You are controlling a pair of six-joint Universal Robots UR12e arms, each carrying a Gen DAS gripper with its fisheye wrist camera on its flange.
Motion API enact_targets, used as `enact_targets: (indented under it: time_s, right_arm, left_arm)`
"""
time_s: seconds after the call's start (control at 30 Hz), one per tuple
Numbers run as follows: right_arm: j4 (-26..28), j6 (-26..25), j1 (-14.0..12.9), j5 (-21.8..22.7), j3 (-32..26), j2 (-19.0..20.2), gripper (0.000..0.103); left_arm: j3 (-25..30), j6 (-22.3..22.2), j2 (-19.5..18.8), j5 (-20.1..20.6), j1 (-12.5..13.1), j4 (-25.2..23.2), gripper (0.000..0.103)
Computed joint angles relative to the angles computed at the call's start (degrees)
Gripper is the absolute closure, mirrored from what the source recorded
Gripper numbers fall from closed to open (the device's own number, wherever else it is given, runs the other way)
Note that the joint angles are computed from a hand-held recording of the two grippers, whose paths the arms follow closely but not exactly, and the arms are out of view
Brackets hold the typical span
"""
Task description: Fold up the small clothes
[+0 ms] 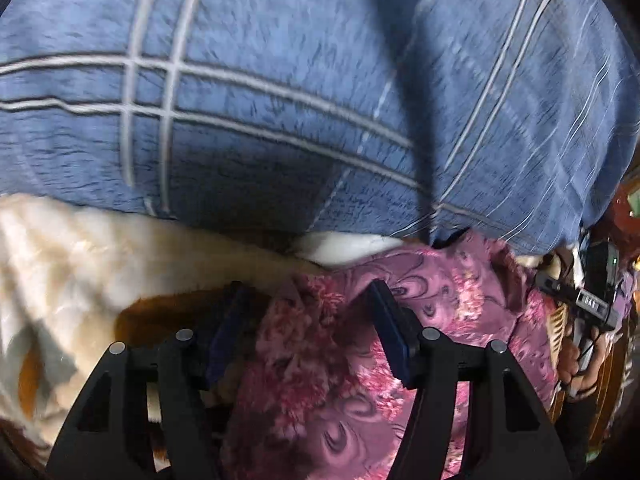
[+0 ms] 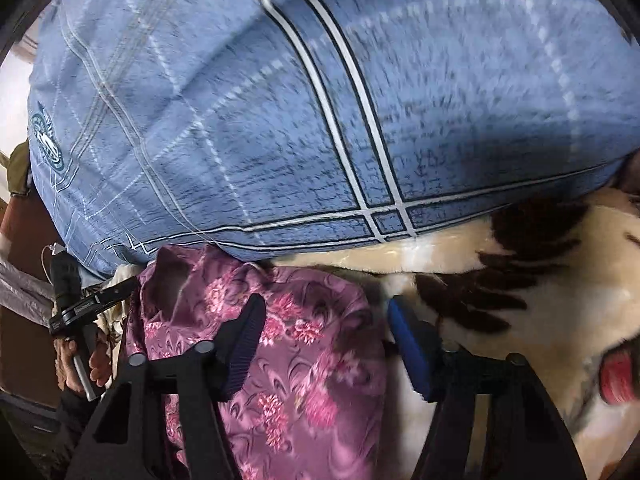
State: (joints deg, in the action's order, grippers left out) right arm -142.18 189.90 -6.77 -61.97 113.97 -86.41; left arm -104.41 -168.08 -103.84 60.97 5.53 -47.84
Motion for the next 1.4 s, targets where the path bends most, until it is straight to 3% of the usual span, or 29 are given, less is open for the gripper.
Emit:
enact_targets:
  time_s: [0.1, 0.17, 0.23, 0.27, 0.3, 0.37, 0.43, 0.7, 0.87, 1.03, 1.1, 1.2, 1.3, 1.4]
  right_arm:
    - [-0.11, -1.13, 0.07, 0.72, 0.11, 0.19, 0.065]
    - [0.04, -1.46, 0.88, -2.29, 0.03, 0.15, 0.068]
    - [-0.01, -0.91, 1.58, -5.21, -0.13, 0.35, 0.076]
    - [-0.81, -0.28, 1.76, -6.3, 0.18, 0.19, 0.087]
    - [-1.64, 0.21, 1.63, -6.24, 0.6, 0.0, 0.091]
    - [-3.49, 1.2, 1.28, -5.8, 1.57, -0.78, 0.093]
    - [-3.78, 0.81, 1.57, -7.05, 1.89, -1.58, 0.093]
    - [-6.78, -0.76, 2.11, -9.05, 3.99, -6.7, 0.096]
    - [-10.16, -0.38, 0.29, -5.41, 8.35, -13.57, 0.096]
    - [-8.2, -1.66, -1.06, -2.13, 13.08, -23.52, 0.096]
    - [-6.18, -1.77, -1.36, -0.3, 15.18, -28.66, 0.096]
    - [-3.32, -0.83, 0.46, -1.94, 17.0, -34.2, 0.096]
    - [-0.05, -0.05, 1.12, -1.99, 20.06, -40.85, 0.096]
    - [4.12, 2.24, 2.69, -3.89, 23.04, -44.56, 0.096]
  left_arm:
    - [-0.12, 1.17, 0.11, -0.78, 0.27, -2.0, 0.04]
    - [-0.54, 2.97, 0.64, -2.79, 0.74, -3.82, 0.04]
    - [-1.39, 1.22, 0.76, -1.71, 0.64, -1.74, 0.04]
    - [-1.53, 0.73, 0.66, -1.26, 0.56, -1.75, 0.045]
    - [-1.6, 0.26, 0.62, -0.57, 0.46, -1.01, 0.05]
    - [-1.68, -0.14, 0.94, -0.89, 0.5, -0.81, 0.083]
    - [-1.75, 0.54, 1.57, -1.95, 0.84, -1.62, 0.096]
    - [-5.07, 2.13, 7.58, -10.98, 4.64, 1.41, 0.099]
    - [-7.53, 5.52, 13.5, -16.93, 7.74, -0.91, 0.099]
    - [-12.51, 13.05, 23.44, -20.82, 12.25, -9.63, 0.099]
    - [-14.63, 17.23, 28.31, -22.53, 14.94, -16.02, 0.099]
    - [-17.89, 24.66, 36.25, -24.75, 19.74, -27.1, 0.099]
    - [-20.63, 30.05, 41.81, -23.93, 23.27, -34.72, 0.099]
    - [-24.32, 31.02, 45.06, -20.55, 25.09, -38.15, 0.098]
